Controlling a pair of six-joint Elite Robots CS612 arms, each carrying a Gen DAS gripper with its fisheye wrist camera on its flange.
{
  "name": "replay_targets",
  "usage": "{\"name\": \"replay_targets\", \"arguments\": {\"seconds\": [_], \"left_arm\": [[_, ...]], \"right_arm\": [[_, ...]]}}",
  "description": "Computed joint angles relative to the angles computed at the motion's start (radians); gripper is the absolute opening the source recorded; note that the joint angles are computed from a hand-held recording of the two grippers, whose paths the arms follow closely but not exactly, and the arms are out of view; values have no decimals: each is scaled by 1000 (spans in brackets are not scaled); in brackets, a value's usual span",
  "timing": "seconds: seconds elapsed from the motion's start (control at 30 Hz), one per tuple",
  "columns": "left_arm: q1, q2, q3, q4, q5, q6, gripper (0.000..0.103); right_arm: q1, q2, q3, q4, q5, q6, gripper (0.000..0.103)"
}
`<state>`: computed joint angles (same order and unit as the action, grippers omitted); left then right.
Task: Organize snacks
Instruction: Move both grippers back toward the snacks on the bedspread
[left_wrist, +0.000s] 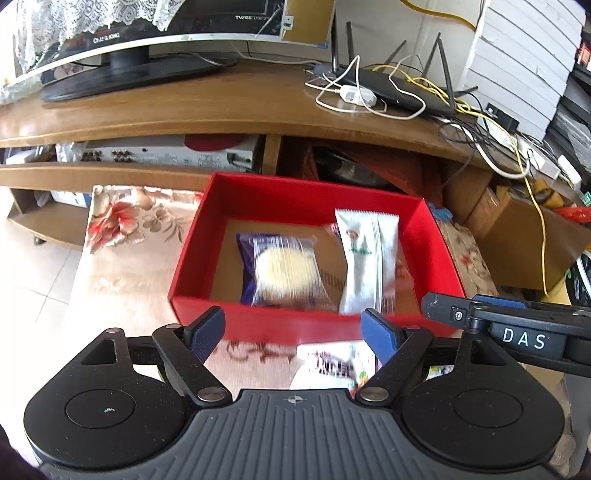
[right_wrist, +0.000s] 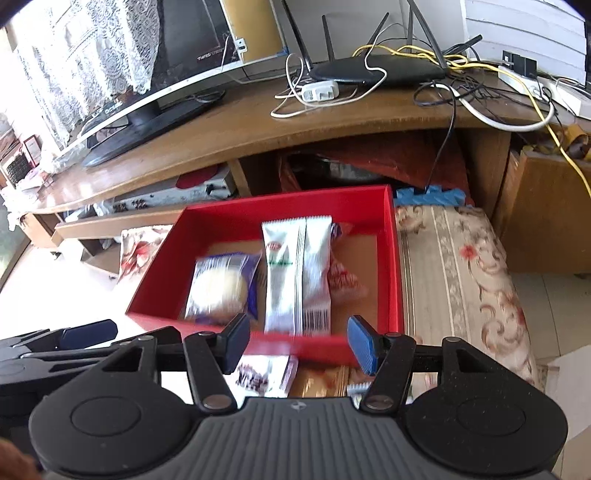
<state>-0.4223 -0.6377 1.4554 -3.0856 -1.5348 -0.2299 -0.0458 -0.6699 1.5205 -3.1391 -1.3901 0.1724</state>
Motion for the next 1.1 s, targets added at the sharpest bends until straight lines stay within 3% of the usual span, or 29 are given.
{"name": "replay_targets", "arguments": {"seconds": [0.57,1.1], "left_arm": [[-12,-53,152,22,-46,38,88],[-3,-36,143,133,-176,148,88]], "right_arm": [[10,-47,124,59,16,-74,59],[3,-64,166,55,37,-59,59]]}}
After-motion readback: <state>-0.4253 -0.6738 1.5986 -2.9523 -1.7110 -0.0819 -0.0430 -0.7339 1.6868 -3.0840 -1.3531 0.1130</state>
